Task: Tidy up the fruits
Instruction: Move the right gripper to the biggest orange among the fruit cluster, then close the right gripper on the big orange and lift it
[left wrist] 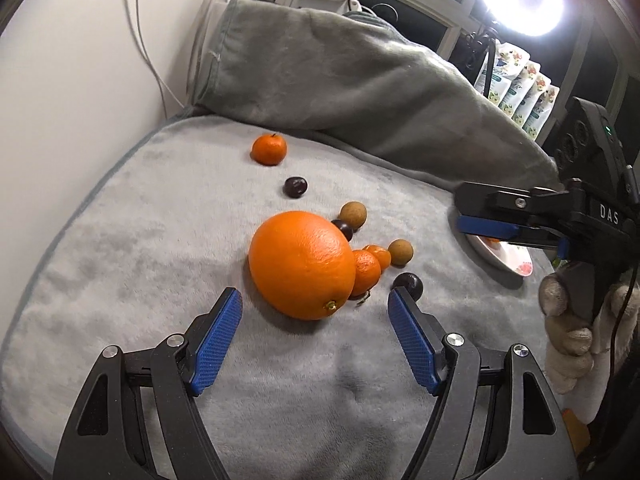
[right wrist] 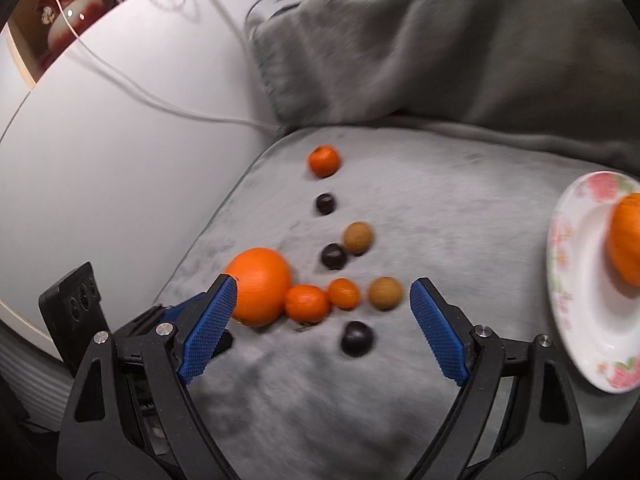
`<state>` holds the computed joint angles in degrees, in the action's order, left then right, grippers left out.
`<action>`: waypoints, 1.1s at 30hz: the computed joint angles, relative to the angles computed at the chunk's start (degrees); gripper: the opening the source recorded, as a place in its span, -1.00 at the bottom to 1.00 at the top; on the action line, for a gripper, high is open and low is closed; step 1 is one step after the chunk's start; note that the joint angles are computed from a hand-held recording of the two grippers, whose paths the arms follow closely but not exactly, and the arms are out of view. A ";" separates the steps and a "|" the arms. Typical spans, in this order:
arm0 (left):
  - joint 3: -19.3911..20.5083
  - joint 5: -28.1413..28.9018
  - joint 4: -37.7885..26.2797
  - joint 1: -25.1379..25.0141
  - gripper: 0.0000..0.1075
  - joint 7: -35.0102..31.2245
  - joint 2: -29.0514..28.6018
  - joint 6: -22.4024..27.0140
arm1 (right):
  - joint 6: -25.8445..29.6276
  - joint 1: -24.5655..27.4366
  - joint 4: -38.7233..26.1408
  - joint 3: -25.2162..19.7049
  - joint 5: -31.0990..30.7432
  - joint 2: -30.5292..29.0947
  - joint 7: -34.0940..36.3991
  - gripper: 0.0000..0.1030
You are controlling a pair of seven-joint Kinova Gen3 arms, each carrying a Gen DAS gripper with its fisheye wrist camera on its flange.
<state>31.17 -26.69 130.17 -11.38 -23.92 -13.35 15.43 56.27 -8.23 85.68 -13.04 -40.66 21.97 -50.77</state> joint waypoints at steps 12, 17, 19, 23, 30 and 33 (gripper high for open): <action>-14.87 13.37 2.34 10.74 0.37 -12.82 2.18 -6.03 | 8.18 -5.48 -10.44 -1.43 4.67 7.98 -6.67 0.44; -22.54 21.15 2.48 17.37 0.37 -21.22 2.99 -7.17 | 11.40 -7.35 -14.44 -1.80 6.44 10.88 -8.92 0.25; -24.63 23.74 2.28 19.24 0.36 -24.25 3.25 -7.23 | 12.13 -7.74 -15.43 -1.85 6.84 11.62 -9.61 0.23; -28.41 29.06 2.22 22.44 0.34 -29.91 3.94 -7.86 | 13.27 -8.39 -16.91 -1.86 7.70 12.68 -10.78 0.17; -35.40 38.93 2.36 28.52 0.28 -40.00 5.14 -9.09 | 14.09 -9.07 -17.64 -2.04 8.81 13.29 -11.20 0.15; -36.16 41.83 2.11 29.09 0.18 -43.18 5.53 -9.04 | 14.27 -9.05 -17.82 -2.05 8.89 13.35 -11.23 0.14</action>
